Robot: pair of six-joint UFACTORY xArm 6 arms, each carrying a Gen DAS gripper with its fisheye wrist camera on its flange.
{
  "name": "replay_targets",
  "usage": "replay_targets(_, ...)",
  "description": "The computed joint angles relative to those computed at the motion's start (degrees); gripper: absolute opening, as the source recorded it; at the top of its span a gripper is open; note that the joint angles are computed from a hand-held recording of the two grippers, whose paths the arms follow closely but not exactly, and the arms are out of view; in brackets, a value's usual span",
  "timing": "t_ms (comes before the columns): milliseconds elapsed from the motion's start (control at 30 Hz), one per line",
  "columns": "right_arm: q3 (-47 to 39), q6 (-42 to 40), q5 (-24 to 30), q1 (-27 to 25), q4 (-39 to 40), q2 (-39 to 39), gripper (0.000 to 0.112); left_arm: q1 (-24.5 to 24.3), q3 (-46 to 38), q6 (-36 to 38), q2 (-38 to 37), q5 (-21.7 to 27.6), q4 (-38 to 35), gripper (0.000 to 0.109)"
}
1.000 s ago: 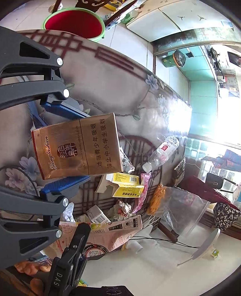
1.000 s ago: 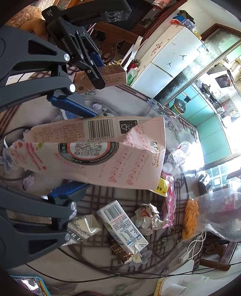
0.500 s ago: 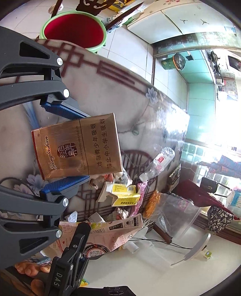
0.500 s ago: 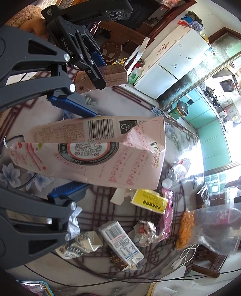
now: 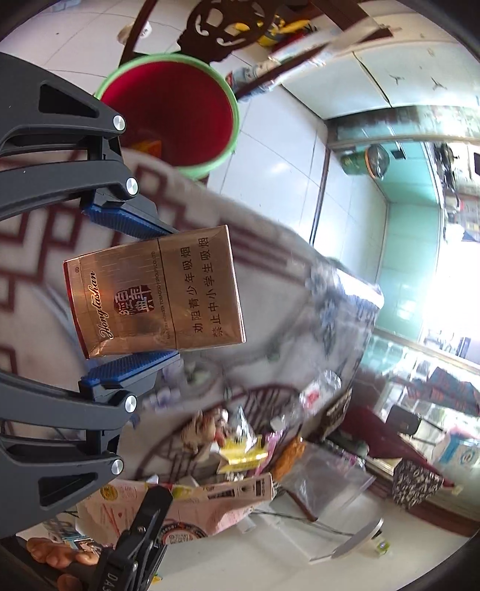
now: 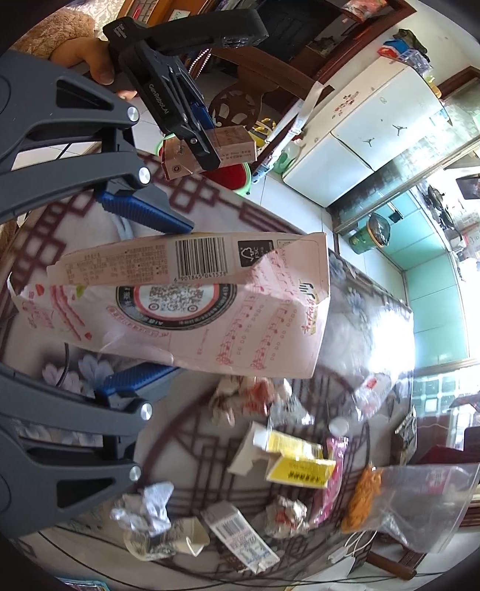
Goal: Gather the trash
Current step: 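Carry the cigarette box and pink bag over the red bin and release both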
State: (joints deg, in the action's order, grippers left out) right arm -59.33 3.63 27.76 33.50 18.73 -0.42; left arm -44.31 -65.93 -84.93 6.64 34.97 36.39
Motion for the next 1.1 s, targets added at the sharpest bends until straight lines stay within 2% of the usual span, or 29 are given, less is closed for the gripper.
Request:
replay_targets(300,-5.79,4.84,0.4,5.11,-3.48,4.92,0.064,3.8,10.48,-1.24,-8.2,-2.02,1.54,0.055)
replay_targets(633,-13.03,7.65,1.46,9.62,-6.26,10.49,0.064,7.27,19.11,-2.61,-15.77,-1.38,2.31,0.055)
replay_targets(833,-19.58,5.32,3.97,11.93,-6.38,15.33,0.064,9.24,24.65,-5.48,-19.98,-1.03,2.36,0.055)
replay_targets(1100,-32.01,0.23,10.03,13.62,-2.51,24.86,0.064,10.61,30.23,-8.18,-24.21,0.72,0.84,0.055)
